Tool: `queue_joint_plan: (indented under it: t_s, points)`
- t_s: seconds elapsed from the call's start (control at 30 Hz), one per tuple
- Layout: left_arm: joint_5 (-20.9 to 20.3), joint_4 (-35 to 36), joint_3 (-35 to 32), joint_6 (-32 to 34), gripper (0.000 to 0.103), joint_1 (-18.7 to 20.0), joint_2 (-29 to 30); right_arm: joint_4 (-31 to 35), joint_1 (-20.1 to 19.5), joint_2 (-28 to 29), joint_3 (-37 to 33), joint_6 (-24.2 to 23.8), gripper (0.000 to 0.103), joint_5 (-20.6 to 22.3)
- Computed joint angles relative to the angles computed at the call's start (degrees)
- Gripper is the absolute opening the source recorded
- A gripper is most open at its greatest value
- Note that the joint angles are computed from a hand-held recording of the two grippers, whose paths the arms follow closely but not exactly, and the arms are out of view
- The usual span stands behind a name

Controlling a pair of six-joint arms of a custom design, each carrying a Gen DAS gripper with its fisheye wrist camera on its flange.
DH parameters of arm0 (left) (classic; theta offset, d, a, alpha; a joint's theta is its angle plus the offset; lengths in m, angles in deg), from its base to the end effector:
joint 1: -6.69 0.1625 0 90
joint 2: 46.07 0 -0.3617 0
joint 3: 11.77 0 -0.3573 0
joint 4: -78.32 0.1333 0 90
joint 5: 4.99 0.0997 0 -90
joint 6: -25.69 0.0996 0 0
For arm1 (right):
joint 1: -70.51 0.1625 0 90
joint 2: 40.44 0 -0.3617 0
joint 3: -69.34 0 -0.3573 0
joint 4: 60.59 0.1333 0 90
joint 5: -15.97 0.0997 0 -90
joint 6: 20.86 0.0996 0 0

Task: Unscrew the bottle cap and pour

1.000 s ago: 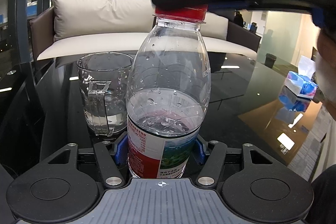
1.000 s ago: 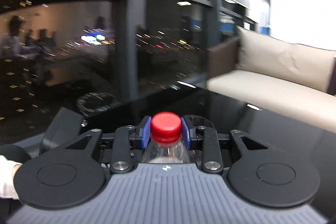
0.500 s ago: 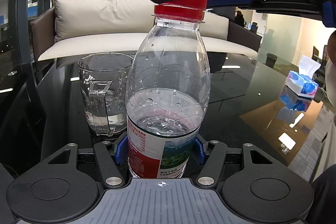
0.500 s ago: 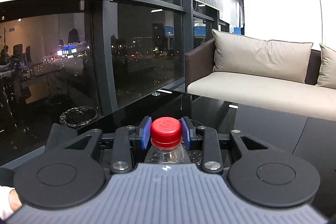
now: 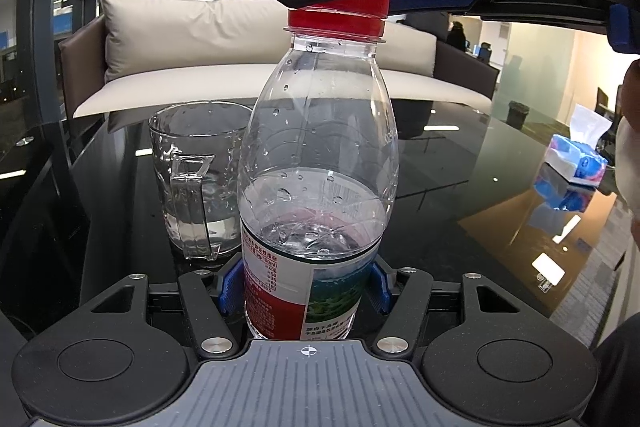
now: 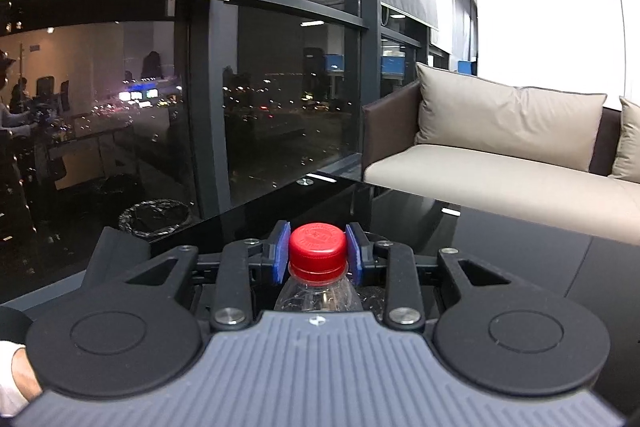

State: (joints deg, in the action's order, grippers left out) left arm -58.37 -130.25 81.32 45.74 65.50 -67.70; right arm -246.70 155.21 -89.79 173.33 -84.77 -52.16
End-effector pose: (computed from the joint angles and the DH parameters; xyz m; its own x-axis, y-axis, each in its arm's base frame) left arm -0.1336 -0.5928 -0.0243 -0.7368 0.2389 -0.6326 0.6441 0.5326 -0.5491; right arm 0.1163 -0.5916 0.1423 -0.4786 -0.7404 0.4720 -0.8199 0.1845 -0.5419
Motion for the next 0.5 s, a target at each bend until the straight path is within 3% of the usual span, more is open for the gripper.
queue_joint_plan:
  t_s: [0.37,0.5]
  points:
    - [-1.4,0.0,0.4,0.3,0.055,0.6,-0.4,14.2,-1.6,-1.8,-4.3,-6.4,0.031,3.8]
    - [-2.0,0.2,0.6,0.6,0.056,0.8,-0.7,27.0,-2.5,-2.4,-9.2,-12.4,0.031,5.8]
